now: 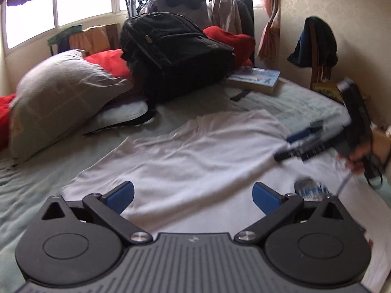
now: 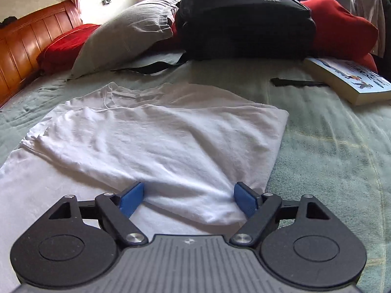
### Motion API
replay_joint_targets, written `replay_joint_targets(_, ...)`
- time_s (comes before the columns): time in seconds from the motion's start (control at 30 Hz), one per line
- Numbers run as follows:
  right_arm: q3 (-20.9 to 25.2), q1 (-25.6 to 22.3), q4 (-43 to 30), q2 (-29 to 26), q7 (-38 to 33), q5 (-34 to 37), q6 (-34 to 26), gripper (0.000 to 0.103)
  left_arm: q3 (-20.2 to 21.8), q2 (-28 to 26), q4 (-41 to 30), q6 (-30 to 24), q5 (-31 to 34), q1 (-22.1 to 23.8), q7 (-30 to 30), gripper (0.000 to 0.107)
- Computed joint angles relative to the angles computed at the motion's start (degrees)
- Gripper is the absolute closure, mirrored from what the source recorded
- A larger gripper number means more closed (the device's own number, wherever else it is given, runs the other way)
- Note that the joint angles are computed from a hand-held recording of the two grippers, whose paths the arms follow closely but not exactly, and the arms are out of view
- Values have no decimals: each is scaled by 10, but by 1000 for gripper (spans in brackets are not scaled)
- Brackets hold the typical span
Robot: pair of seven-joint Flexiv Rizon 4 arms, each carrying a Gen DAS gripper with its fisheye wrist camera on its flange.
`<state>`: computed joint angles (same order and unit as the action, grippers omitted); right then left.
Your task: Fold clothes
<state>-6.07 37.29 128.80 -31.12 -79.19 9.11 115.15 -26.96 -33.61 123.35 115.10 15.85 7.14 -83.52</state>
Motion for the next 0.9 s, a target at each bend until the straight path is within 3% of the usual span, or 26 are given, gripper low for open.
replay_joint_targets(0.07,-10,12,-1,1,-1,5,-8,17,-74,-75,-51,-27,25,58,4,4)
replay_joint_targets(0.1,-10,12,-2,1,1,5,-11,16,-90,-103,-67,-40,21,69,8,4)
replay_joint_targets(0.17,2,-2,-4,-1,5,-4,-10,13,-90,-133,-87,-69,-15,70,7,5)
replay_joint_targets(0.23,1,-3,-4,-2,2,-9,-9,13,-58,-133,-76,-61,-49,59,9,7)
replay_joint_targets(0.33,-4,-1,-2,-2,-5,-12,-8,13,-92,-139,-44,-31,-1,117,-10,6)
replay_joint_targets(0.37,-13,10,-2,2,-5,-6,-14,13,-95,-129,-35,-28,-12,119,8,6)
replay_joint_targets(0.43,-41,43,-2,15,-5,10,-27,13,-69,-97,-29,-29,-17,97,14,5)
replay_joint_targets(0.5,-42,45,-8,20,-8,8,-15,13,-80,-96,-43,-43,4,99,42,5)
replay_joint_targets(0.6,8,-18,-49,7,1,-28,-11,13,-81,-119,-77,-72,0,82,57,5)
replay_joint_targets(0.67,44,-73,-84,-16,48,-83,-34,13,-30,-112,-79,-76,-65,33,58,5)
replay_joint_targets(0.73,27,-69,-123,-41,60,-69,-86,14,-21,-114,-71,-54,-65,31,55,5)
replay_joint_targets(0.77,5,-57,-132,-54,71,-66,-91,15,-21,-117,-67,-43,-56,37,51,5)
replay_joint_targets(0.83,11,-75,-138,-68,98,-81,-65,16,10,-85,-54,-50,-82,8,59,5)
replay_joint_targets(0.9,-7,-57,-139,-59,110,-61,-73,15,18,-62,-41,-52,-77,6,52,5)
